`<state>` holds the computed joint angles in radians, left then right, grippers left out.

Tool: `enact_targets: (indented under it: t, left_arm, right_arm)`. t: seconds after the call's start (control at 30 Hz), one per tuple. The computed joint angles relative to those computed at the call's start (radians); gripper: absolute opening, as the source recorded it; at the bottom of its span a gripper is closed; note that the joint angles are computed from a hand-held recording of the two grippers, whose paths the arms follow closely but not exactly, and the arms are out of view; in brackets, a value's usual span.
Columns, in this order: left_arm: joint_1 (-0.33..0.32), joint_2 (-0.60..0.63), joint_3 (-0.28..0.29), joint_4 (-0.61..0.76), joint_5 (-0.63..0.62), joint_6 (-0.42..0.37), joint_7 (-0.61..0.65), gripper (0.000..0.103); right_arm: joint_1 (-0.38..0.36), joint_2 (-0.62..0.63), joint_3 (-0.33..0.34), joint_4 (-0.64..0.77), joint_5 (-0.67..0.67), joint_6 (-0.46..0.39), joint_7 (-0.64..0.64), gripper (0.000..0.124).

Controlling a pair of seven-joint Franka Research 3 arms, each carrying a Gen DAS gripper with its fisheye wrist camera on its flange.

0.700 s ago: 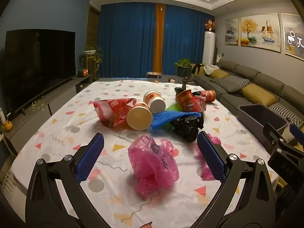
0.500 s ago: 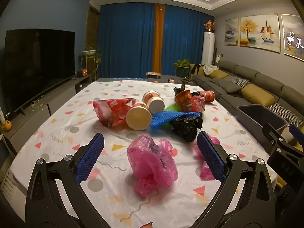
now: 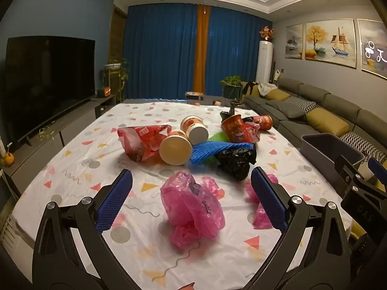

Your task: Collect trash

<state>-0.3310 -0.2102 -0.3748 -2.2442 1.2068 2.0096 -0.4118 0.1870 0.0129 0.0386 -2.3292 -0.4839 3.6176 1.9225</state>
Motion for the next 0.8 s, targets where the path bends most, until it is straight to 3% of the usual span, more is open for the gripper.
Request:
enact_targets:
  t: [0.8]
  left_arm:
    - [0.001,-0.004,0.001,-0.006,0.002,0.004,-0.005,0.097]
  right_arm:
    - [-0.007,0.005,0.003,-0.003,0.017,0.01,-0.007,0.098]
